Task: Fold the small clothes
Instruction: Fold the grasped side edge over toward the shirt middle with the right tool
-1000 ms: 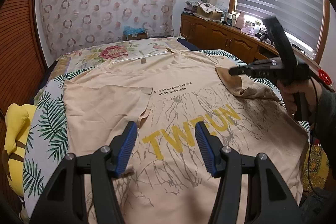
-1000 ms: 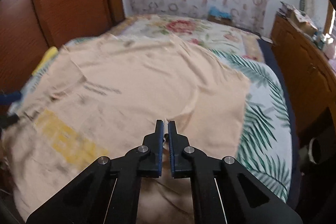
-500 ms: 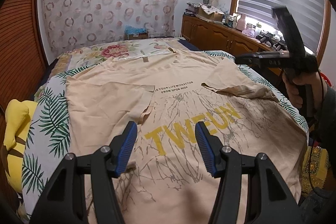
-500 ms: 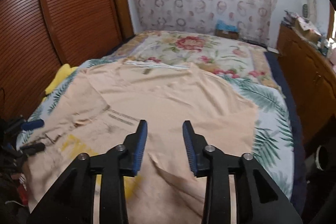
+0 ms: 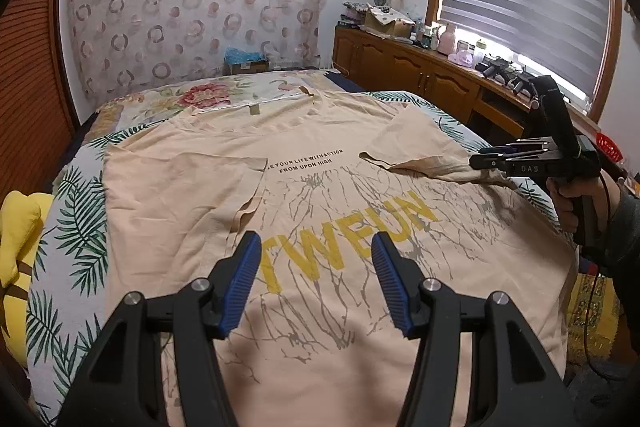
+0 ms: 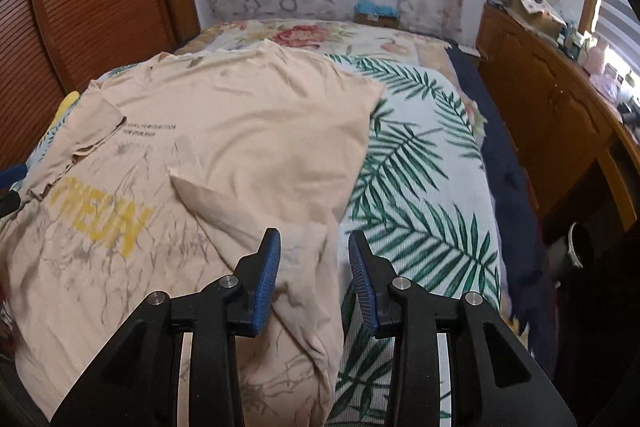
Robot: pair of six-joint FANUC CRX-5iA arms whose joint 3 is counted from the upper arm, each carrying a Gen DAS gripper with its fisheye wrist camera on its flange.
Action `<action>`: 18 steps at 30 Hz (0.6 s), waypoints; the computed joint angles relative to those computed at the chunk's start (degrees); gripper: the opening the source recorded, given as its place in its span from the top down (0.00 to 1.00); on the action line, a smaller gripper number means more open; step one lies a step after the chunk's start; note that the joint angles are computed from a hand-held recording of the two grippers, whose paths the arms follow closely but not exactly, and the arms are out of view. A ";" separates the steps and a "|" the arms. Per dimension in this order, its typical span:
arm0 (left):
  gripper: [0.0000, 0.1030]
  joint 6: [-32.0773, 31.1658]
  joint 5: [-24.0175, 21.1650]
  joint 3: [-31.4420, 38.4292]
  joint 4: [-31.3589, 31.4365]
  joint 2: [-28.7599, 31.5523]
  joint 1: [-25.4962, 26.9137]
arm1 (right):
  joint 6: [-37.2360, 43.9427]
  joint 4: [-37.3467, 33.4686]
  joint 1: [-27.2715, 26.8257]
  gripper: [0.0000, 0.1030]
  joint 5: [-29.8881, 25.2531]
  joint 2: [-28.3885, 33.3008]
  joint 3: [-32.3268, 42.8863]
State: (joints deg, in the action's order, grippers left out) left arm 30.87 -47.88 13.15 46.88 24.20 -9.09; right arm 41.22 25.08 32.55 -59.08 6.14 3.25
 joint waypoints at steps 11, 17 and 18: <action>0.45 -0.19 -0.31 -0.51 0.90 -0.19 0.47 | 0.76 -1.14 0.61 0.82 1.49 0.01 0.27; 0.45 -0.46 0.12 -0.56 0.93 -0.16 0.47 | 1.75 0.48 2.06 0.93 2.74 -0.95 -0.57; 0.45 -0.43 0.00 -0.51 0.96 -0.12 0.49 | 1.28 1.29 2.44 0.93 2.57 -1.15 -0.97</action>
